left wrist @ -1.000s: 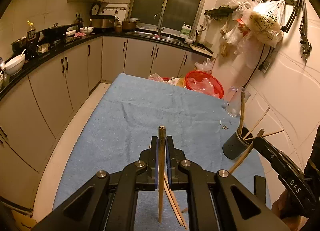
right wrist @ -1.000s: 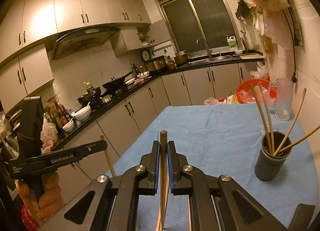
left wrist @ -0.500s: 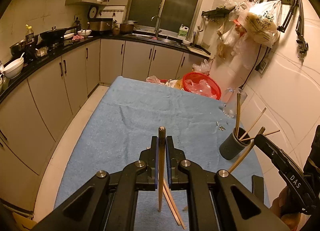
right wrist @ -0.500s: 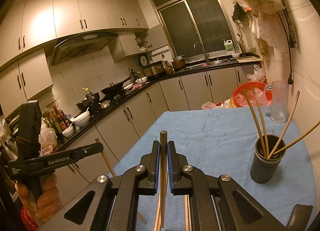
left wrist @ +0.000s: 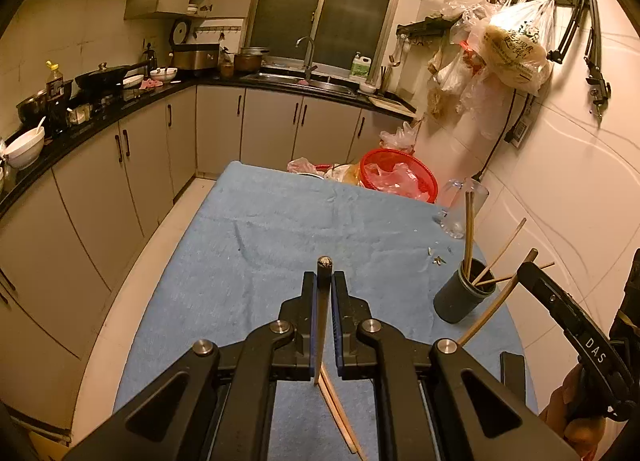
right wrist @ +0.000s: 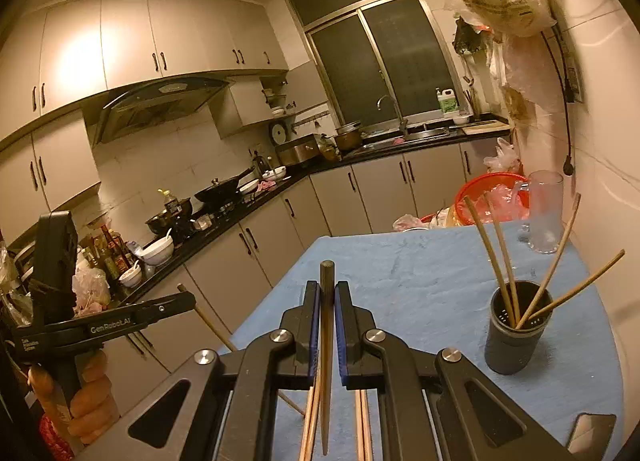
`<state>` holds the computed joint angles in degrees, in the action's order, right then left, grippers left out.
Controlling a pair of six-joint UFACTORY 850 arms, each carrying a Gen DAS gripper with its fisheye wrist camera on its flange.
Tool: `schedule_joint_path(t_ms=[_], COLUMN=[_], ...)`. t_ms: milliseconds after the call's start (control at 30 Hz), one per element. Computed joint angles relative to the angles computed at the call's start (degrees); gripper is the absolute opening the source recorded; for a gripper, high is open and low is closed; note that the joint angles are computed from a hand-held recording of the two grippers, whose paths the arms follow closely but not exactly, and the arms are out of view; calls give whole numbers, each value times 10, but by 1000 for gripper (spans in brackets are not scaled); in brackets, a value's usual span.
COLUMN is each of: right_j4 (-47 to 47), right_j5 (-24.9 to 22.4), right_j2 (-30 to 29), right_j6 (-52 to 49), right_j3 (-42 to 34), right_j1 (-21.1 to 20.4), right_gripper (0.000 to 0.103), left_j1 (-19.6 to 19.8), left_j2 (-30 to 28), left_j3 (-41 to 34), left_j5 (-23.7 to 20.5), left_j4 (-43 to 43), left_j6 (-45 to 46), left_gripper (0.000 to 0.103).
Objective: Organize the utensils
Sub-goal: 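Lift the held chopsticks upright and carry both tools over the black cup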
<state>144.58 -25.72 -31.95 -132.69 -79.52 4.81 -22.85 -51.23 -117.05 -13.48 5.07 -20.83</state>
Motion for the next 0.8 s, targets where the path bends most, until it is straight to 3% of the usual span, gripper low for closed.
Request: schedule_joint_path(t_ms=[233, 433, 800], right_j4=[38, 87, 175], right_j5=[-6, -9, -24], right_j2=[13, 30, 69], right_j6=[-32, -79, -150], right_j3=[12, 24, 54], right_j1=[-9, -20, -57], right_gripper=[8, 8, 8], left_j1=[-8, -13, -30], left_j2=[-4, -21, -114], left_j3=[-24, -68, -248], left_j5=[-8, -30, -116], left_j4=[10, -56, -110], left_j6=[4, 79, 141], left_gripper=[7, 7, 7])
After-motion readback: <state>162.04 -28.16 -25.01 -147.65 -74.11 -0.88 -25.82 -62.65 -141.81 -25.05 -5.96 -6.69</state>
